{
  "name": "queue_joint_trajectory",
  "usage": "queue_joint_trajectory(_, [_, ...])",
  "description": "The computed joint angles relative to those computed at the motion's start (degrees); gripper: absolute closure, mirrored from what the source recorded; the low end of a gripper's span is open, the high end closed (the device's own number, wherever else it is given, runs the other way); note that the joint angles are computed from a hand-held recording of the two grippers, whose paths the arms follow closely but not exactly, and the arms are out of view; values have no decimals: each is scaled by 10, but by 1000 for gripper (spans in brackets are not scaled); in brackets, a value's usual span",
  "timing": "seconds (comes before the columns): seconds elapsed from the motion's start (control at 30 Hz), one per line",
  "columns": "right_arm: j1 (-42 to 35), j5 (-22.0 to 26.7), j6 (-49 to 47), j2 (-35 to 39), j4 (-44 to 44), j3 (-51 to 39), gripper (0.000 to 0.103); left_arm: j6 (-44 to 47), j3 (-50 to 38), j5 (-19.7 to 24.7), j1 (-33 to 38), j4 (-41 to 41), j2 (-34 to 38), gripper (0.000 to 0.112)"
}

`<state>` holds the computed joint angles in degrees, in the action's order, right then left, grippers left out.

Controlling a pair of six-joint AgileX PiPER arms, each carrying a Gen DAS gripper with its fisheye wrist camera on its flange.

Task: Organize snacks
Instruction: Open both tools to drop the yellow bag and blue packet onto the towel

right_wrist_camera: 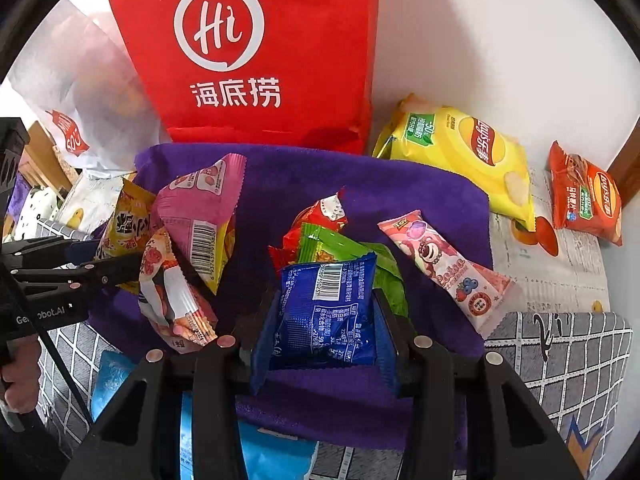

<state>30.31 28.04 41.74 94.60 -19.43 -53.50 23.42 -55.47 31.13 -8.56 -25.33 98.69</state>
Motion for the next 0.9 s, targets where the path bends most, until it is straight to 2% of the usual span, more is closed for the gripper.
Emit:
queue_joint_trajectory(0.5, [-3, 4, -28, 12, 25, -4, 57, -8, -5, 3, -8, 15, 5, 65])
queue_joint_trajectory(0.57, [-4, 3, -26, 13, 24, -4, 51, -13, -5, 3, -12, 19, 5, 63])
queue_joint_trajectory(0.63, [-4, 1, -25, 11, 26, -4, 40, -15, -6, 3, -18, 20, 6, 61])
queue_joint_trajectory(0.8, [2, 7, -20, 3, 27, -4, 38, -21, -12, 10, -25, 29, 7, 57])
queue_joint_trajectory(0.9, [9, 10, 0, -15, 9, 1, 38, 28, -6, 6, -18, -13, -3, 41])
